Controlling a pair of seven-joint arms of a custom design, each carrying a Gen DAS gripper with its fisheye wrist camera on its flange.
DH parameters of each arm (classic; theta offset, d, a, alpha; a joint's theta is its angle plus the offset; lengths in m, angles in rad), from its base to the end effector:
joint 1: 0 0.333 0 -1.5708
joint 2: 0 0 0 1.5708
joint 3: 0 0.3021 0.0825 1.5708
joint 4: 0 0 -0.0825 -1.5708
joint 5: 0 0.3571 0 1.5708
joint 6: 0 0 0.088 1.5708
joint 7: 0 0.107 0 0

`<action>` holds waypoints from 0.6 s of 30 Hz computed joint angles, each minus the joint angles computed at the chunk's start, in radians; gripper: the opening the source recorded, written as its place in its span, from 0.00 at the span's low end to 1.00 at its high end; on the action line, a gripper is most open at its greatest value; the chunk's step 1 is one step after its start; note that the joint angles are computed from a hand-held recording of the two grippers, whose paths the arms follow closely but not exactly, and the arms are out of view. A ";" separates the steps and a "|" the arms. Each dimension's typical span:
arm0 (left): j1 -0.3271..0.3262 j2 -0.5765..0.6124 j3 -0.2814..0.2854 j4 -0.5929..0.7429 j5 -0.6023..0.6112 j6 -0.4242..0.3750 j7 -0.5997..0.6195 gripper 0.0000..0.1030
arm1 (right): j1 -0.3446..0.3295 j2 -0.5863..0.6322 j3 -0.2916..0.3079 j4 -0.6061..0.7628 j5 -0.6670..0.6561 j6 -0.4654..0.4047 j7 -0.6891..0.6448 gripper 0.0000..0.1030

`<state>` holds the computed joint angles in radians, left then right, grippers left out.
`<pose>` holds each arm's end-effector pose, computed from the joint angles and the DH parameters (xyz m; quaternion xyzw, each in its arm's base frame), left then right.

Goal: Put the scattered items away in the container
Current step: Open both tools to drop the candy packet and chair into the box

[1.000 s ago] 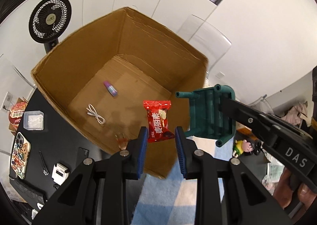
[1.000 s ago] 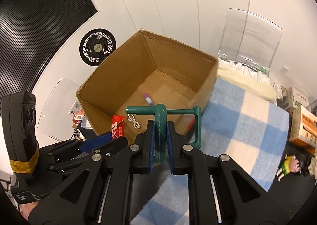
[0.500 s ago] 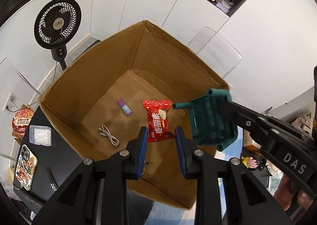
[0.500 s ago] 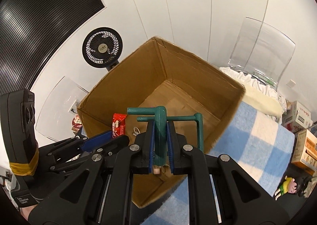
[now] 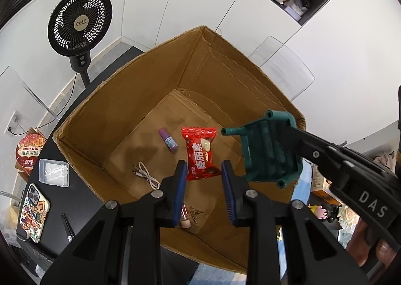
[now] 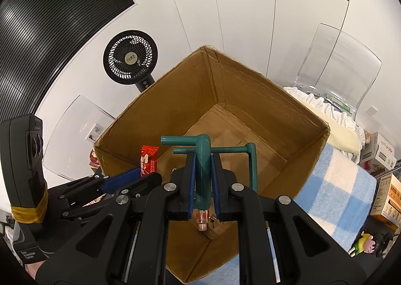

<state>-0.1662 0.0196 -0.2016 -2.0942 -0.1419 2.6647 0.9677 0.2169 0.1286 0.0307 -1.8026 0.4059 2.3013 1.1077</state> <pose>0.5313 -0.1997 0.4744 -0.7860 0.5532 -0.2741 0.0321 0.5849 0.1555 0.5070 -0.8310 0.4967 -0.0311 0.2486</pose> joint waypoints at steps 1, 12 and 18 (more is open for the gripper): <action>0.000 0.000 0.000 0.001 -0.001 -0.004 -0.002 0.27 | 0.001 0.000 0.000 0.000 -0.003 0.002 0.000 0.12; -0.001 -0.009 0.005 0.015 0.139 -0.059 -0.137 0.83 | -0.016 -0.034 -0.010 -0.026 0.017 0.027 0.019 0.47; -0.010 -0.025 0.005 -0.002 0.195 -0.069 -0.182 0.98 | -0.037 -0.063 -0.018 -0.047 0.052 0.035 0.026 0.97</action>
<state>-0.1761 -0.0050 -0.1971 -2.0958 0.0529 2.5953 0.7855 0.1798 0.0655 0.0129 -1.8498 0.4576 2.3361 1.1333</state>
